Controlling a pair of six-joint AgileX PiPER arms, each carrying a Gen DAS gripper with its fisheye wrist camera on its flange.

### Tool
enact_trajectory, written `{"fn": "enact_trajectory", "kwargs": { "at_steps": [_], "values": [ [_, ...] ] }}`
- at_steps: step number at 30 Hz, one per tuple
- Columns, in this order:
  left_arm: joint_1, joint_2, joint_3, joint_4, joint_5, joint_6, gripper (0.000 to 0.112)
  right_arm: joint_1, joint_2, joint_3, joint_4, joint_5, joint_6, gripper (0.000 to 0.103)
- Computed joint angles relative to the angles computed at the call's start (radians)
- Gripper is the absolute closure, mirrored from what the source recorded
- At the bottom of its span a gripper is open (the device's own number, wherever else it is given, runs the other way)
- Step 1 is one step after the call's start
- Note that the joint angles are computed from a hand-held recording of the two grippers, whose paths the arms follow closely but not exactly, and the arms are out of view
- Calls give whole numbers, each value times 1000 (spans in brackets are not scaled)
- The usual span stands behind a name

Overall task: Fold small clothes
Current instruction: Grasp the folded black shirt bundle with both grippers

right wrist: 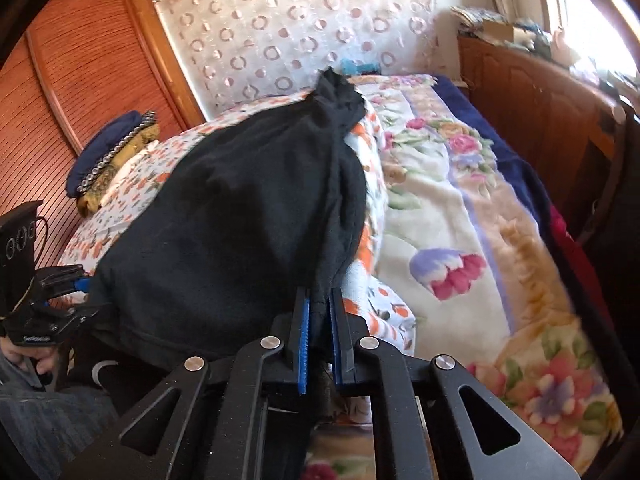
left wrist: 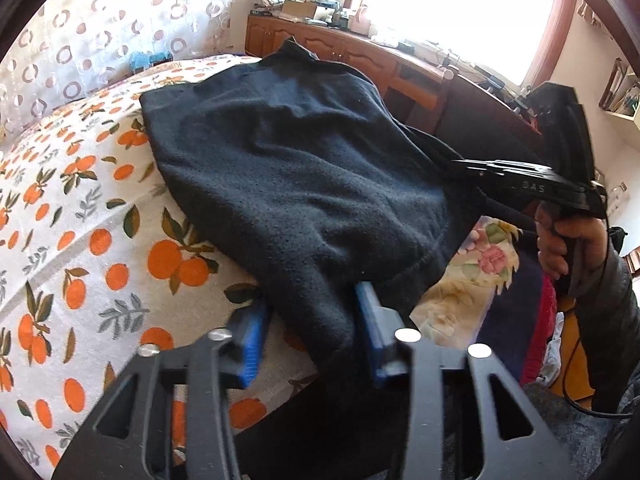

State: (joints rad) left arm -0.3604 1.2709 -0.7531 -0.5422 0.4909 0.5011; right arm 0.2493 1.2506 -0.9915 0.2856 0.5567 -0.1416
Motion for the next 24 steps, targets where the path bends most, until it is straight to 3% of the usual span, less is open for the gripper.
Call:
{"fn": "enact_trajectory", "kwargs": {
  "at_steps": [2, 5, 12, 17, 24],
  "values": [
    [7, -9, -12, -11, 14, 26, 99, -13, -11, -1, 107, 4, -96, 95],
    [77, -19, -66, -132, 94, 139, 103, -9, -18, -31, 153, -2, -136, 95],
    [163, 75, -281, -156, 159, 189, 104, -67, 66, -194, 313, 13, -313, 96],
    [249, 263, -541, -141, 198, 150, 104, -54, 254, -439, 240, 27, -261, 96],
    [287, 543, -917, 13, 295, 6, 104, -25, 576, -858, 26, 103, -32, 96]
  ]
}}
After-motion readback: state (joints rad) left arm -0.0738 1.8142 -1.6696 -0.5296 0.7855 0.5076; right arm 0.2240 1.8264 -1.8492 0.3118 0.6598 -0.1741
